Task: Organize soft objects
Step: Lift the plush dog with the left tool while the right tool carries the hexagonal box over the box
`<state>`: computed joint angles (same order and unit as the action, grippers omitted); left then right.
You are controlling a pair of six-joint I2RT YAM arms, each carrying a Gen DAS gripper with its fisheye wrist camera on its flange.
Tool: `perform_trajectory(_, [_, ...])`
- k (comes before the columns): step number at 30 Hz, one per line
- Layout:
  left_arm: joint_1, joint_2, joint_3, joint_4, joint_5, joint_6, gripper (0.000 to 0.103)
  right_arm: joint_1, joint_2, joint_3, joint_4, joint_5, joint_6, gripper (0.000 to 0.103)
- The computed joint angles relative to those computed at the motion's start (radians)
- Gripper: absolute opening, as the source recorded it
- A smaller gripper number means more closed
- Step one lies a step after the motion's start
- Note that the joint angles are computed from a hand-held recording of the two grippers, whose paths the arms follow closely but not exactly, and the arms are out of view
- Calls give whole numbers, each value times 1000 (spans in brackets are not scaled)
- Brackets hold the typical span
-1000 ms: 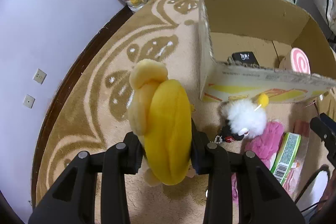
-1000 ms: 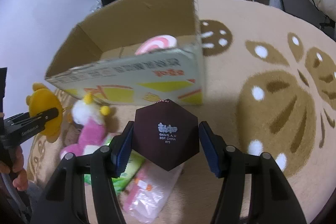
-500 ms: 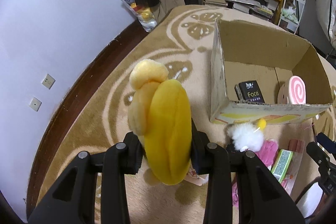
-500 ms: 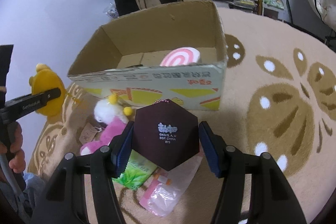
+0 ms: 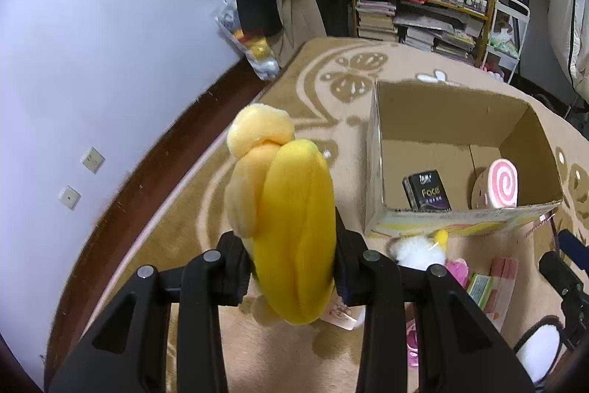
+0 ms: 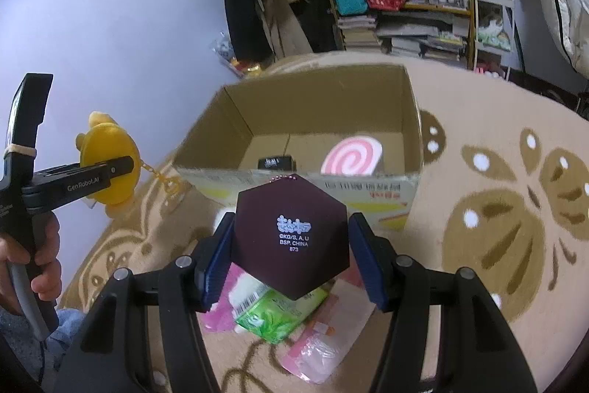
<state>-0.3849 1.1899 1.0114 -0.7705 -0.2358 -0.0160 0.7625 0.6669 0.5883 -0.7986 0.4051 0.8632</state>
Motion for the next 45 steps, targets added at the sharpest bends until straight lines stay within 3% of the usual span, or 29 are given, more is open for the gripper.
perform_trajectory(22, [-137,-80,15,206,24,42,35,-92,-15,68,52,71,-136,65])
perform_trajectory(32, [-133,-22,-25,336,106,2,35,-263,38,65,168,-13,-272,65])
perform_trajectory(45, [-181,75,-56,402,68,-37,35,-400,65,8,244,-117,-317,65])
